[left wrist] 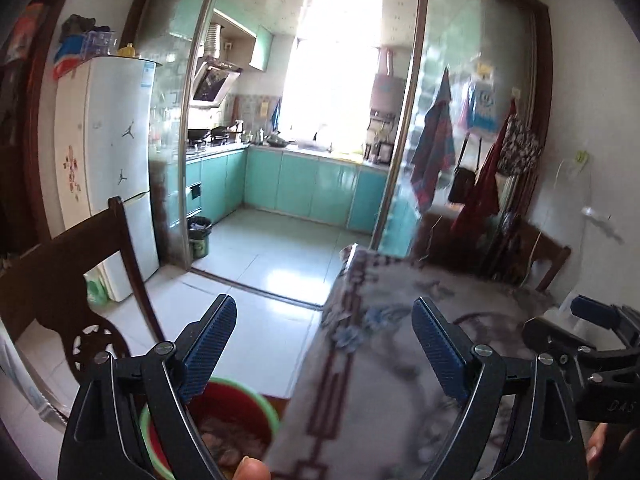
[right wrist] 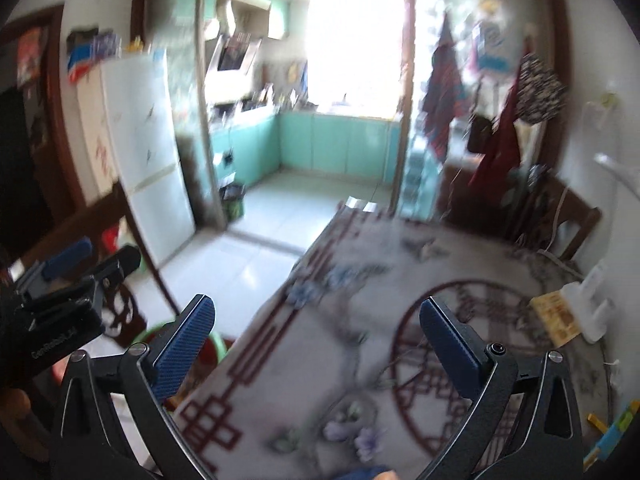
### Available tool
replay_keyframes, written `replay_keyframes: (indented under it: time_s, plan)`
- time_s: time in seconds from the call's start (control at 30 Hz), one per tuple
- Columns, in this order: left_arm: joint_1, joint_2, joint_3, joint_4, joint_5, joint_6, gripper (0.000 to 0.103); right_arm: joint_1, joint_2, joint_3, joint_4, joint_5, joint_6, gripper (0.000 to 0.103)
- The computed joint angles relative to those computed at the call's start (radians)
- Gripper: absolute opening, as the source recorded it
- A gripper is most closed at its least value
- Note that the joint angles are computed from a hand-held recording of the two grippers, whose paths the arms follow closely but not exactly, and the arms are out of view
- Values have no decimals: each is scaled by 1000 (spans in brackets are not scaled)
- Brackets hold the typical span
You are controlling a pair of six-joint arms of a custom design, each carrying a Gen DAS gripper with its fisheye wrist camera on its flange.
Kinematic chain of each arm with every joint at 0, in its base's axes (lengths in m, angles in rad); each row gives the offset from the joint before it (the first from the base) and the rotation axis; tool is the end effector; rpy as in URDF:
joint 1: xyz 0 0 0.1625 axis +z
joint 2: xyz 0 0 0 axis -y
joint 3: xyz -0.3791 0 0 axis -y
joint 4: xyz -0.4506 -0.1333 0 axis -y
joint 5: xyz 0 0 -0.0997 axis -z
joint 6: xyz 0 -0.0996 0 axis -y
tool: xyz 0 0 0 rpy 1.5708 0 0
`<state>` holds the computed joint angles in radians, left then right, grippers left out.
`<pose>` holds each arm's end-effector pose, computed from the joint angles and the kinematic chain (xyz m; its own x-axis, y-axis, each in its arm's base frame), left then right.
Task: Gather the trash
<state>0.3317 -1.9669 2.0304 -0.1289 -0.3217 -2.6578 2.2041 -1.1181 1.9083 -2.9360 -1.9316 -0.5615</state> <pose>-0.1892 -0.3061 0.3821 -0.7299 -0.5474 -0.4093 0.3137 0.2636 -0.9122 0.4444 -0.4395 0.1593 -0.4701 -0.6979 0.5403 -0.8825 0.3602 -0.3026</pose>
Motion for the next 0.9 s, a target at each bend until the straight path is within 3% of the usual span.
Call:
replay_keyframes:
  time_s: [0.1,0.23,0.33,0.4,0.53,0.67,0.9]
  plan:
    - [-9,93,-49,66,-5,-114,90,-14,-24,33,-144,41,-25,103]
    - [-33,335,-143,347,-154,-483,91,-19,0,48,-366,15,-78,103]
    - [-44,332,-144,301,-142,-444,102,-24,10,75,-501,-7,-62,103]
    - [-49,320,-140,243,-141,-398,102,-30,-10,72,-428,-18,5,103]
    - [-41,288,-127,104,-157,-295,102,-45,-38,18,-141,-37,117,103]
    - [-36,294,-122,42,-171,-278,102,-53,-47,7,-67,-34,119,103]
    - [-31,263,-94,-53,-112,-170,102,-69,-83,29,-24,-11,79,103]
